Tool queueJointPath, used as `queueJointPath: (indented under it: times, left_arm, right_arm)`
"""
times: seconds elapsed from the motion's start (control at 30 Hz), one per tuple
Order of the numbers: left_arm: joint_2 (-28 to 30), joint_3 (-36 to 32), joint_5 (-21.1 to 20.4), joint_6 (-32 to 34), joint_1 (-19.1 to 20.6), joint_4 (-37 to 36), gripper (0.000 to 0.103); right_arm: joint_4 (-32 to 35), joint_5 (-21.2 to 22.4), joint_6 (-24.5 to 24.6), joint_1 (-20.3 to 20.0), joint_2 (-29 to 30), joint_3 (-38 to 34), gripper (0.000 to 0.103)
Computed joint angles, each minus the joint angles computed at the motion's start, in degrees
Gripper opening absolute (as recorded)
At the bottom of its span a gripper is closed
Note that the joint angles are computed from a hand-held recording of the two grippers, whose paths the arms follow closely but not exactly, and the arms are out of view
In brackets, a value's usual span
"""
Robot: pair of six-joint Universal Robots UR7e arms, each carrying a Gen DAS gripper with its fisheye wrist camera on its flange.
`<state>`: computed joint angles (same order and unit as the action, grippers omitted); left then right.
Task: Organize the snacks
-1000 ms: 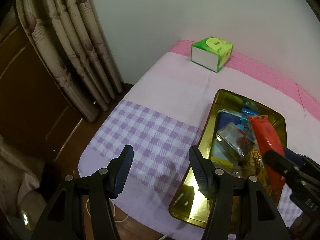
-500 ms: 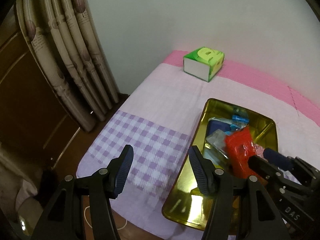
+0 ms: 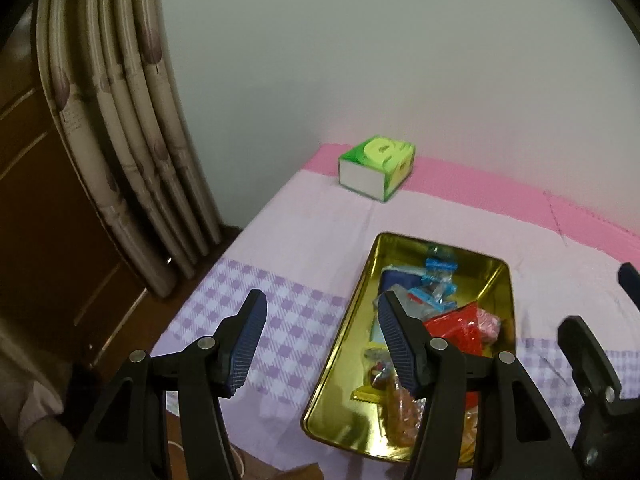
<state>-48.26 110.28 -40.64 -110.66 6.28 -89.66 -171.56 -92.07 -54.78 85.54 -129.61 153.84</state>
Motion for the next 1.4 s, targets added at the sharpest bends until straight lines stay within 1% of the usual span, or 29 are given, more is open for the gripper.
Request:
queueJointPath:
  times: [0.07,0.17,0.3,0.47,0.57,0.7,0.97,1.4]
  left_arm:
    - [-0.2,0.3,1.3,-0.5,-0.9,-0.3,0.063]
    - [0.3,-0.6,2.3,-2.3,-1.9,2.4,0.064]
    - [1.4,-2.2,2.9,-2.8,-2.6,5.1,0.068]
    - [1.4,-2.4,3.4,-2.8,-3.2,5.0,0.07]
    - [1.4,-2.6,3.8,-4.6,-3.7,6.3,0.082]
    - [1.7,-3.3,4.6,-7.3,-4.4,9.0,0.086]
    - [2.9,-4.7,4.7,-7.1,-4.7,11.0,0.087]
    - [2.9,-4.8,4.6,-6.9,-4.9,11.3,0.089]
  right_arm:
    - [-1.4,0.1,-0.5,0.3,-1.1,0.4,0.102]
    - [-2.1,-0.2,-1.0,1.2,-2.2,0.5,0.102]
    - [0.0,0.7,-1.2,1.2,-4.4,0.3,0.102]
    - [0.9,1.9,-1.4,0.3,-6.7,0.4,0.102]
    - [0.3,2.6,-1.2,-0.5,-7.4,0.6,0.102]
    - [-0.9,1.9,-1.2,0.2,-7.3,0.8,0.102]
    - [-3.1,0.7,-2.3,2.2,-7.1,1.4,0.102]
    - [-4.3,-0.2,-2.0,2.5,-6.2,1.3,0.102]
